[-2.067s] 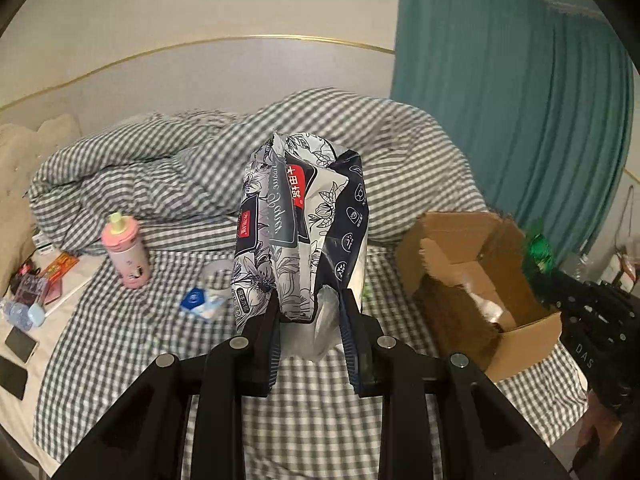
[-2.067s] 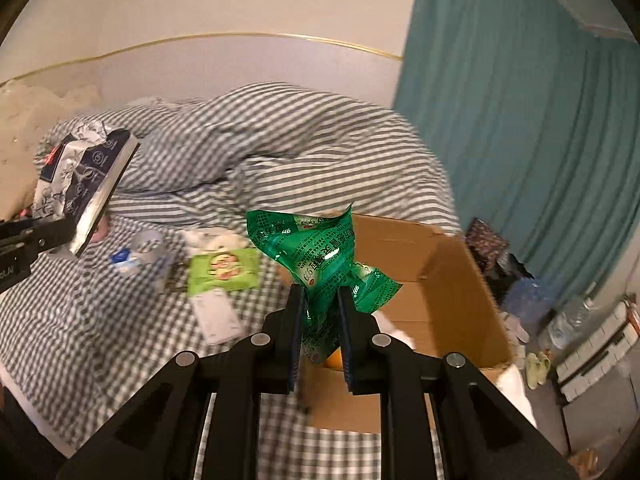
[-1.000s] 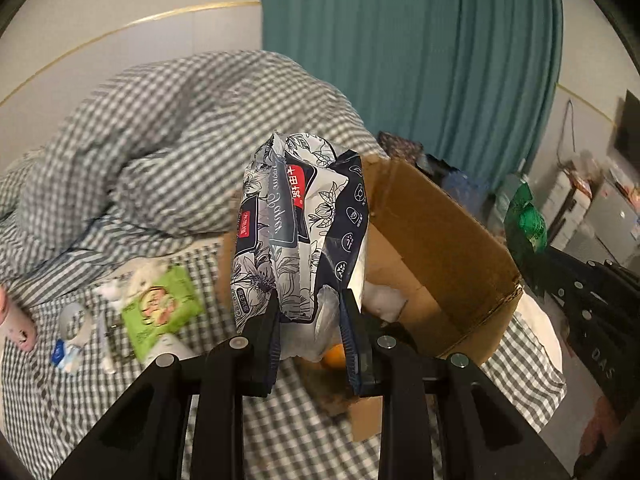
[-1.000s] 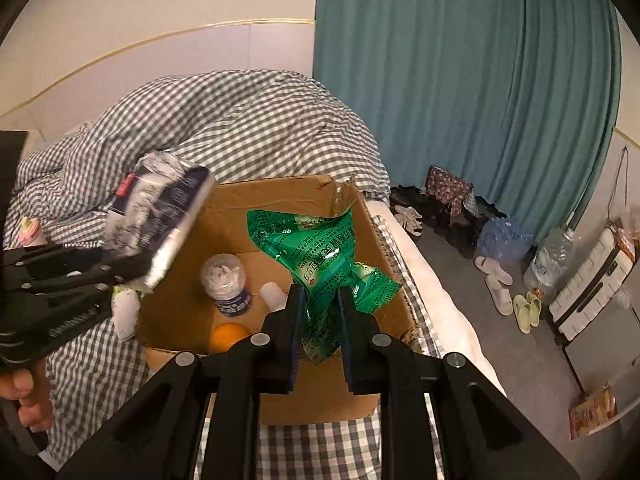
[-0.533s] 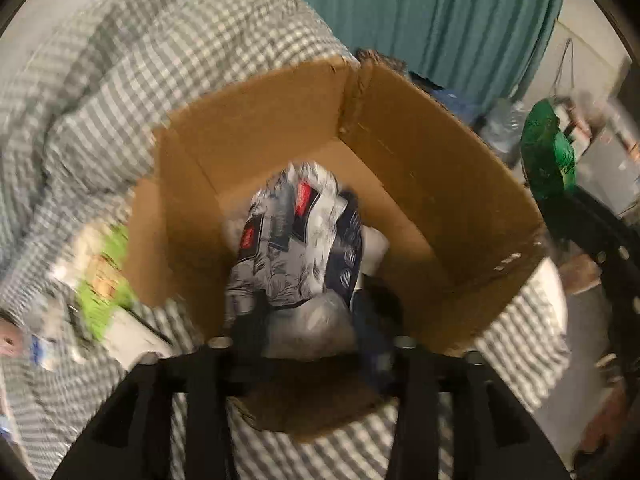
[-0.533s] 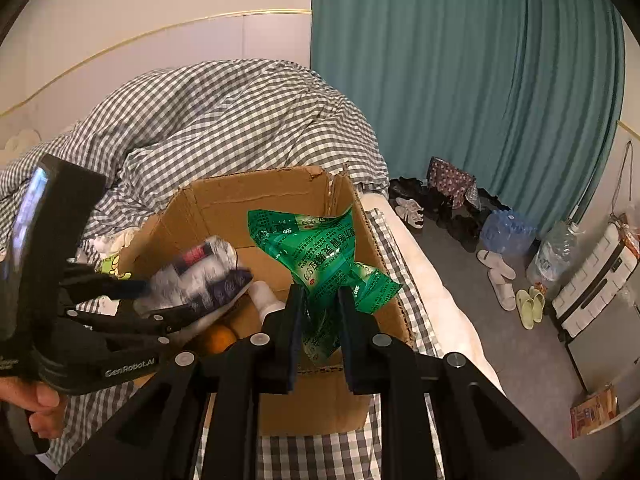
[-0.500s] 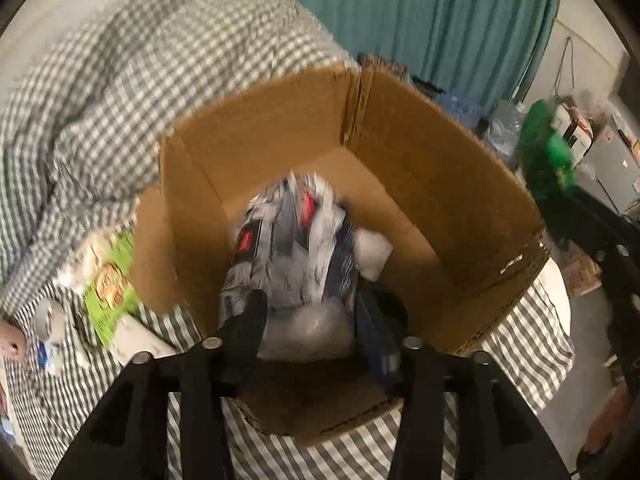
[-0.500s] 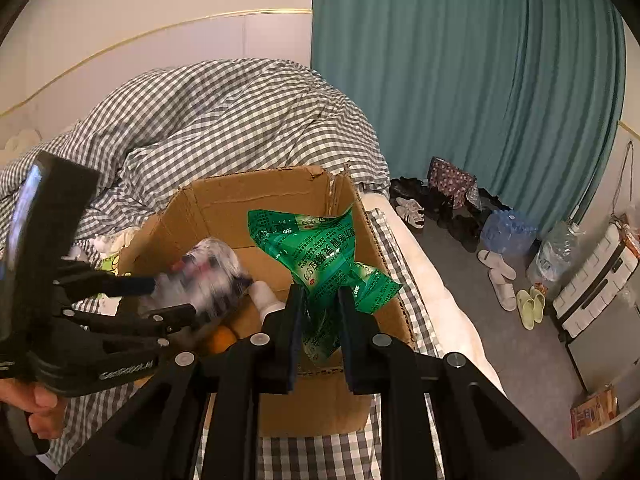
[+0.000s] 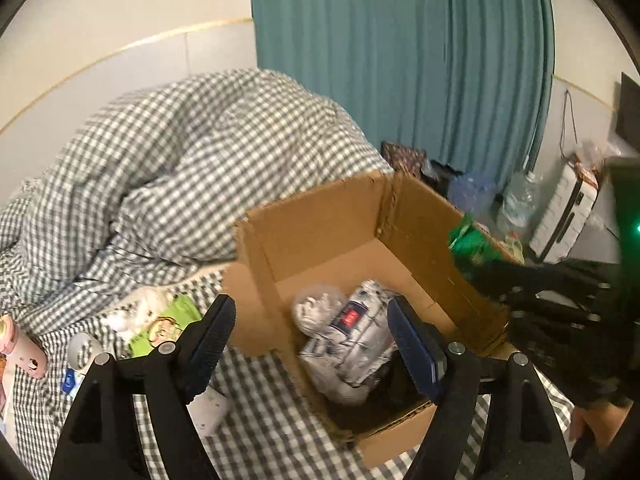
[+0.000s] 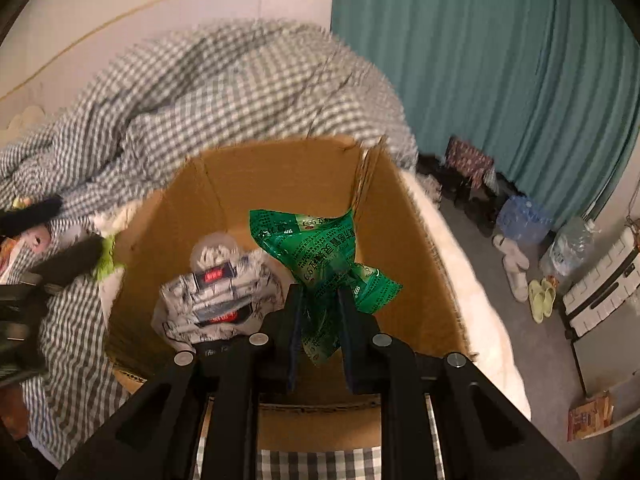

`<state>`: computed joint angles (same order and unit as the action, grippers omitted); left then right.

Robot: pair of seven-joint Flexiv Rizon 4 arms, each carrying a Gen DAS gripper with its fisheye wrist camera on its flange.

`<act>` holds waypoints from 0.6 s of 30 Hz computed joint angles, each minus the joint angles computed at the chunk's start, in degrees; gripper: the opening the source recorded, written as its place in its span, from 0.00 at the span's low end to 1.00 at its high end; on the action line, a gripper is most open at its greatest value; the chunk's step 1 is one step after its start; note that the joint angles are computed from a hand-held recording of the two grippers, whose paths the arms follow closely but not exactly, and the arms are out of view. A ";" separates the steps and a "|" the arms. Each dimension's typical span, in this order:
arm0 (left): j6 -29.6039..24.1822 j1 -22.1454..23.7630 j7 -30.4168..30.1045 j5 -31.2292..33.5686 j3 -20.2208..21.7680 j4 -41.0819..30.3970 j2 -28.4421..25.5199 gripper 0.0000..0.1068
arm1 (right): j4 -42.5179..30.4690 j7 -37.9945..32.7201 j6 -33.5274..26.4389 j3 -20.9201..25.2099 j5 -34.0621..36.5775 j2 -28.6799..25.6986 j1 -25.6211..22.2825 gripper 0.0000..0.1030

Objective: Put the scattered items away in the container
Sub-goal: 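Open both grippers to drop the tissue pack and green packet into the box, then move both grippers back over the remaining items on the bed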

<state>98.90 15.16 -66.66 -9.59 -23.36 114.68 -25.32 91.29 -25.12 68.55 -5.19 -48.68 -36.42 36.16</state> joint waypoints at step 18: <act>4.88 26.20 -7.08 7.44 -17.17 8.58 4.42 0.82 | -2.30 32.43 -3.22 -13.71 -38.18 3.84 11.83 1.00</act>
